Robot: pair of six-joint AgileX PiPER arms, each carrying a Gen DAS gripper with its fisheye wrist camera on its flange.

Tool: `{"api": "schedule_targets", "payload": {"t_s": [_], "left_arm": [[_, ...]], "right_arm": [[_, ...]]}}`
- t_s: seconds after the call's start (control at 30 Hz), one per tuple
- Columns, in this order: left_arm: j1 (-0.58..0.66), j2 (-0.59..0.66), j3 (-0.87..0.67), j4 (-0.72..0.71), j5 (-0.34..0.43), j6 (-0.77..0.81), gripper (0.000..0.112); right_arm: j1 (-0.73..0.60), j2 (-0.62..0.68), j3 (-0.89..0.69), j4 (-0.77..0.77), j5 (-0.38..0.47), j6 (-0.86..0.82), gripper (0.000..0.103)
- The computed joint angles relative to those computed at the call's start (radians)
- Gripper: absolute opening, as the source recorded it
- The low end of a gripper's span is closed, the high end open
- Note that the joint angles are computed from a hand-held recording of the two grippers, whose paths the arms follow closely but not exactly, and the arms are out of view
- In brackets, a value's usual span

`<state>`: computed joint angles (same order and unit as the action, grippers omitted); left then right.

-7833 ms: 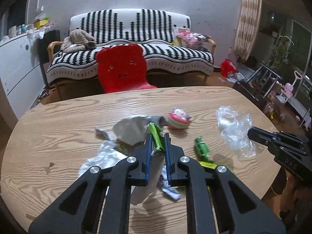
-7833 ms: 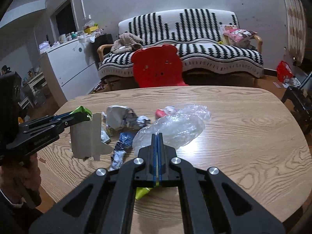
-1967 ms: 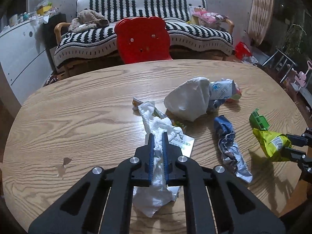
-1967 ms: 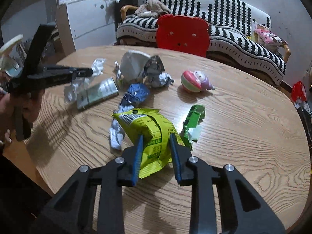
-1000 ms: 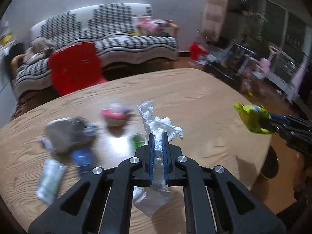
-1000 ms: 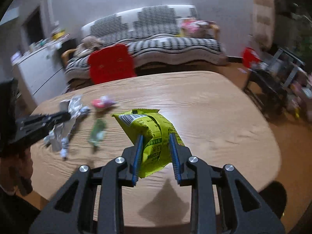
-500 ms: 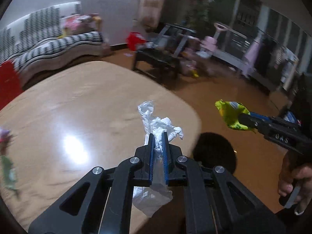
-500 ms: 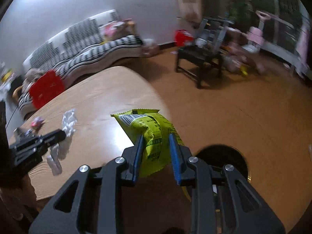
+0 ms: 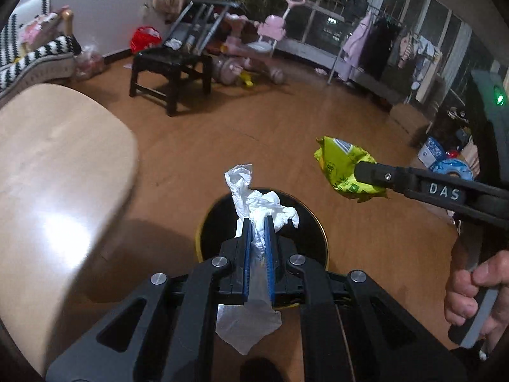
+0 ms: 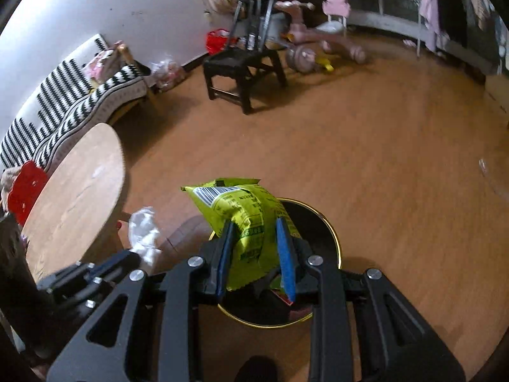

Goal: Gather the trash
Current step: 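Carry the tissue and snack bag over the black bin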

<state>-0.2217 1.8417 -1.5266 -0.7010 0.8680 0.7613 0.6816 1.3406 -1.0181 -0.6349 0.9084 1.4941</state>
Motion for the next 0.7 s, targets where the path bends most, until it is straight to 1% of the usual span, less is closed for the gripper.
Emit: {"api": "schedule_targets", "payload": {"t_s": [0.13,0.27,0.5,0.7], "left_arm": [[-0.058,0.08,-0.037,0.02,-0.028,-0.051,0.007],[-0.082,0.149,-0.091,0.042,-0.023,-0.101,0.007],[-0.093,0.204,-0.153,0.057,-0.013,-0.135,0.007],[-0.089,0.211,-0.156,0.06,-0.009,-0.135,0.007]], "right_arm": [[-0.078,0.037,0.006,0.059,-0.051,-0.06,0.028],[-0.136,0.074,0.009,0.117,-0.094,-0.124,0.028],[-0.13,0.117,-0.019,0.126,-0.096,-0.123,0.028],[-0.121,0.1,-0.008,0.122,-0.089,-0.112,0.028]]}}
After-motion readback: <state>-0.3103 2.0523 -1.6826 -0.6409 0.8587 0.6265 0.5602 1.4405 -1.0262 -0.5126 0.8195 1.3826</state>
